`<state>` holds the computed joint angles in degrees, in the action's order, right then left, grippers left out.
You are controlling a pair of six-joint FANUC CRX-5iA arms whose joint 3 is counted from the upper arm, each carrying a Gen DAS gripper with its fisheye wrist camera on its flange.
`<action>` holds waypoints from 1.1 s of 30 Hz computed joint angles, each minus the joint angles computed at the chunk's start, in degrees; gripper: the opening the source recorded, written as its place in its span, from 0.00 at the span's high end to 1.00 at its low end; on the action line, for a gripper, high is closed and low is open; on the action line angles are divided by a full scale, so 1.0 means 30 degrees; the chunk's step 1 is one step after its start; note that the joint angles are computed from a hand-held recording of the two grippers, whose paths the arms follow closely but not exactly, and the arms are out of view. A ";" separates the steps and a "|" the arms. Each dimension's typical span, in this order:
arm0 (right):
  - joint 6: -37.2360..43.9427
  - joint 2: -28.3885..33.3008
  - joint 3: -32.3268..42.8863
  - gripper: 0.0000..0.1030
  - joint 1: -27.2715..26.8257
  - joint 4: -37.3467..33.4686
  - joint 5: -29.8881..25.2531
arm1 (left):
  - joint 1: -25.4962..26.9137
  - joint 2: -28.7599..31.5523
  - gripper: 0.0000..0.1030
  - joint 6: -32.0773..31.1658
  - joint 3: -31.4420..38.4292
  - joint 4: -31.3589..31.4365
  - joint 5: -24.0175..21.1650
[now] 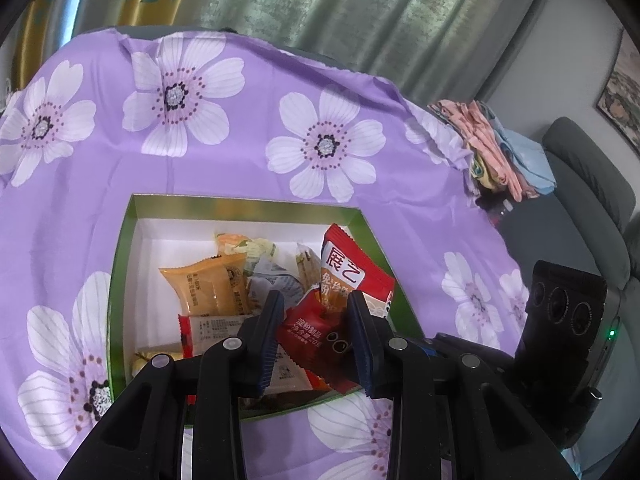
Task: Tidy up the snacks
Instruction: 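Lower the red packet into the box and open the left gripper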
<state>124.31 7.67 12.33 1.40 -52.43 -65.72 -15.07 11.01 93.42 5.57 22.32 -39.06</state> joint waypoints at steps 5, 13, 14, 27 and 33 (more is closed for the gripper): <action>-0.0369 0.0269 0.0181 0.71 0.0330 0.0599 0.0110 | 0.0164 0.0286 0.69 -0.0119 -0.0051 0.0268 -0.0041; -0.1454 0.0736 0.0429 0.71 0.0924 0.1827 0.0209 | 0.0278 0.0751 0.69 -0.0133 0.0064 0.0345 -0.0277; -0.1539 0.0769 0.0446 0.70 0.0954 0.1924 0.0198 | 0.0288 0.0819 0.69 -0.0178 0.0057 0.0423 -0.0306; -0.3508 0.1273 0.0979 0.66 0.1773 0.3957 -0.0077 | 0.0373 0.1431 0.69 0.0183 0.0629 0.0305 -0.1078; -0.4212 0.1328 0.1029 0.63 0.2126 0.4681 -0.0080 | 0.0370 0.1622 0.69 0.0844 0.1024 -0.0334 -0.1595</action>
<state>111.68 11.66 15.41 7.78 -38.39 -65.96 -13.96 15.88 95.95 8.64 21.32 -43.85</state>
